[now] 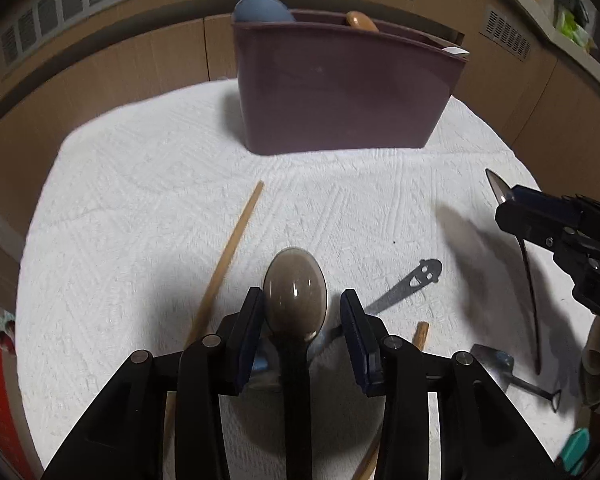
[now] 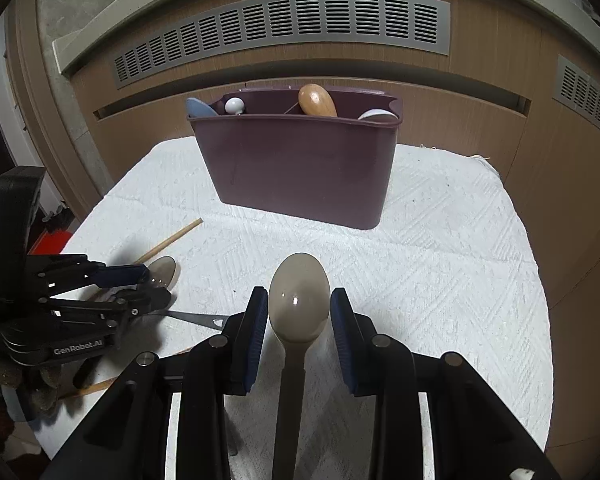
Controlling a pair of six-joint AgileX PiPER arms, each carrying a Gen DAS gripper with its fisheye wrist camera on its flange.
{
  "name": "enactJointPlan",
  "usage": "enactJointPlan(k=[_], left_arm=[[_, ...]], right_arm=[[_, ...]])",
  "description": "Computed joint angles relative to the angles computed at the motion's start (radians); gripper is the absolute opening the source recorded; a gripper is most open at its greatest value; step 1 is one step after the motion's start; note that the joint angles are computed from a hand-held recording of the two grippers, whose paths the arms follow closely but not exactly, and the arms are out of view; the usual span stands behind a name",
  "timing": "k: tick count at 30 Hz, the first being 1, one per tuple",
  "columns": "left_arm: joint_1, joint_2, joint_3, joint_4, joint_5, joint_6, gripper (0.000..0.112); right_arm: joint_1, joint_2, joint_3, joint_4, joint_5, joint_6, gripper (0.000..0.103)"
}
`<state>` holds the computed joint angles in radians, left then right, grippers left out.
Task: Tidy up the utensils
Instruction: 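Lift both held spoons up toward the maroon caddy, then open the left tool over the maroon caddy to drop its spoon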
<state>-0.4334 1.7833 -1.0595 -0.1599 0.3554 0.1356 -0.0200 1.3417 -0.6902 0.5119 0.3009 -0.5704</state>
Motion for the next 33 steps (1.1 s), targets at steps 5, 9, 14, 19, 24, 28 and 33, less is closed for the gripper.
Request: enactJointPlan(k=[5, 9, 14, 19, 24, 28, 33], left_arm=[[-0.014, 0.018, -0.019, 0.079, -0.003, -0.072, 0.041], [0.015, 0.018, -0.018, -0.053, 0.004, 0.072, 0.041], [0.063, 0.006, -0.004, -0.223, 0.004, 0.205, 0.032], [0.122, -0.080, 0.101, -0.547, -0.043, 0.498, 0.032], [0.128, -0.211, 0.183, -0.703, -0.088, 0.655, 0.032], [0.125, -0.281, 0.204, -0.805, -0.104, 0.752, 0.032], [0.149, -0.335, 0.141, -0.926, -0.049, 0.850, 0.031]], right_arm=[[-0.009, 0.014, 0.024, 0.045, -0.019, -0.038, 0.030], [-0.033, 0.008, 0.026, 0.106, -0.009, -0.104, 0.030], [-0.049, -0.027, 0.034, 0.129, -0.003, -0.127, 0.030], [-0.049, -0.078, 0.047, 0.081, -0.005, -0.084, 0.030], [-0.048, -0.120, 0.054, 0.071, -0.010, -0.067, 0.030], [-0.024, -0.130, 0.065, 0.027, -0.046, -0.009, 0.030], [-0.071, -0.148, 0.036, 0.235, -0.003, -0.198, 0.029]])
